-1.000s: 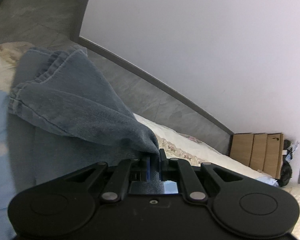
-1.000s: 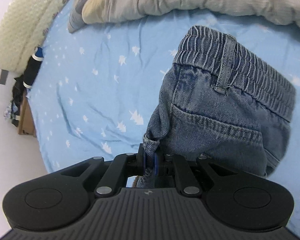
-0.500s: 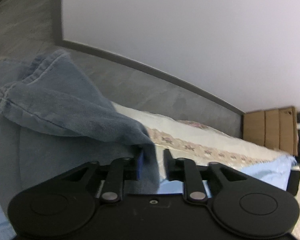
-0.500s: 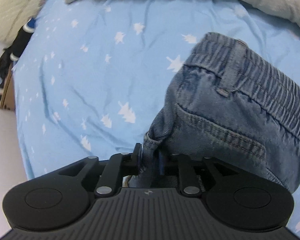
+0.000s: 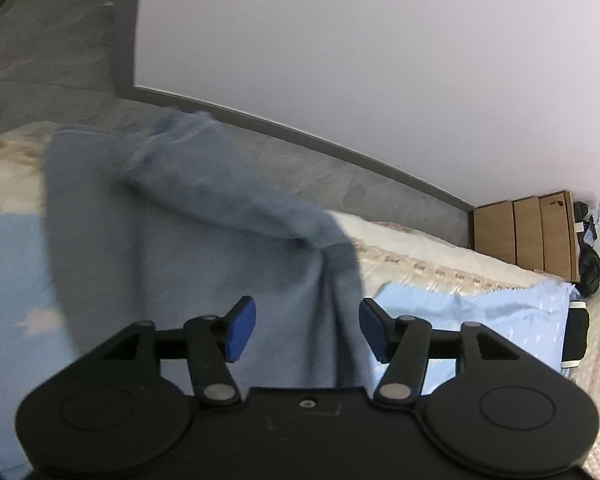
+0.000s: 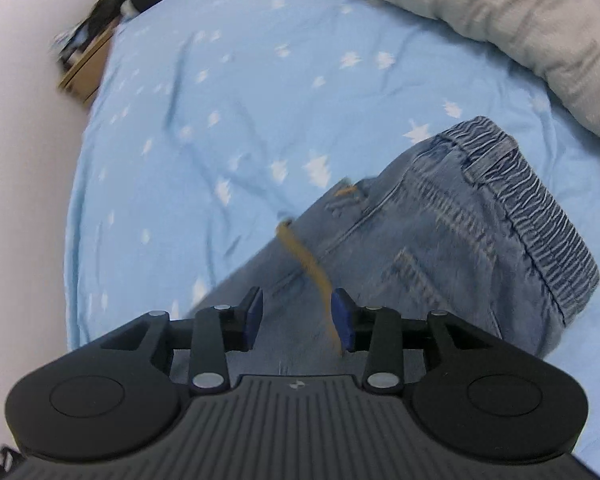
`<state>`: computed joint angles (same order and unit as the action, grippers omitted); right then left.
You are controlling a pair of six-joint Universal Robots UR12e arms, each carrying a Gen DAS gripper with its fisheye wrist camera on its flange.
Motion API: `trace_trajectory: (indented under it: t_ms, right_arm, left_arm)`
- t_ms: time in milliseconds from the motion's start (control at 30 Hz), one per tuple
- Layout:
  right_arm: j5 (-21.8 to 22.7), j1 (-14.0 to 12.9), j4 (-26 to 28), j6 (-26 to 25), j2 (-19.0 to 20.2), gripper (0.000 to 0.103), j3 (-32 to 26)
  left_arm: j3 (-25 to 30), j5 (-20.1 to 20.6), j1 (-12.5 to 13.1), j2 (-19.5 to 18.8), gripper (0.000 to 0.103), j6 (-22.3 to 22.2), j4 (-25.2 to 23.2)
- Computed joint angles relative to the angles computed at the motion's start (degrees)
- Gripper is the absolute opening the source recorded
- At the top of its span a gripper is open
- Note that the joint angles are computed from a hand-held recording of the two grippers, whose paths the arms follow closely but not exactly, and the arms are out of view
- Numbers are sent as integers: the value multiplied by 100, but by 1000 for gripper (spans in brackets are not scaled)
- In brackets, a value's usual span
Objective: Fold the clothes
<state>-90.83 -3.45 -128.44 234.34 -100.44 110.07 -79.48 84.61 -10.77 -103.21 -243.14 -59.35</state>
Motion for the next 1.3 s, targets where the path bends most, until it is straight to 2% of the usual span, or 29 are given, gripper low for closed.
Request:
trace_trajectory:
  t_ms: [67,167,367,533,633,767,933,1000,1100,1200,1300]
  right_arm:
    - [29,128,-70,-174,-38,41,15]
    - [72,322,-183,-379,-72,41,39]
    - [219,727,-273,-451,-212,42,131]
    - [292,1128,-276,-346,-177,42,96]
    - [226,1409,-176,-240,-46,42,-63]
    - [58,1856,-25,-373,338,42,-472]
    - [-325,2458,434,-1000,1184,42,-1369]
    - [-364,2646,606,-1306,1583,43,-1771]
    - [-253,2834,864,-2042,2182,43,-2385]
    - [-169,2972,1036,-3112,2743,43,-2989]
    - [-128,3062,1119,-4159,3231,43,-3518]
  left_arm:
    - [-187,13,23,241,57,82,-98]
    - [-264,176,15,472,57,452,-452]
    - [-717,55,177,1079,59,690,-504]
    - [-1016,-100,463,1388,59,711,-529]
    - [-1131,-285,697,1401,59,663,-473]
    - [-1057,-629,999,1141,59,1032,-518]
    - [-759,-1289,1318,617,59,1782,-586]
    - [-565,-1374,1361,360,59,2204,-712]
    - [-325,-1518,1404,3,59,2686,-807]
    - [-129,-1640,1407,-290,59,3226,-844]
    - [77,-1671,1370,-553,59,3982,-898]
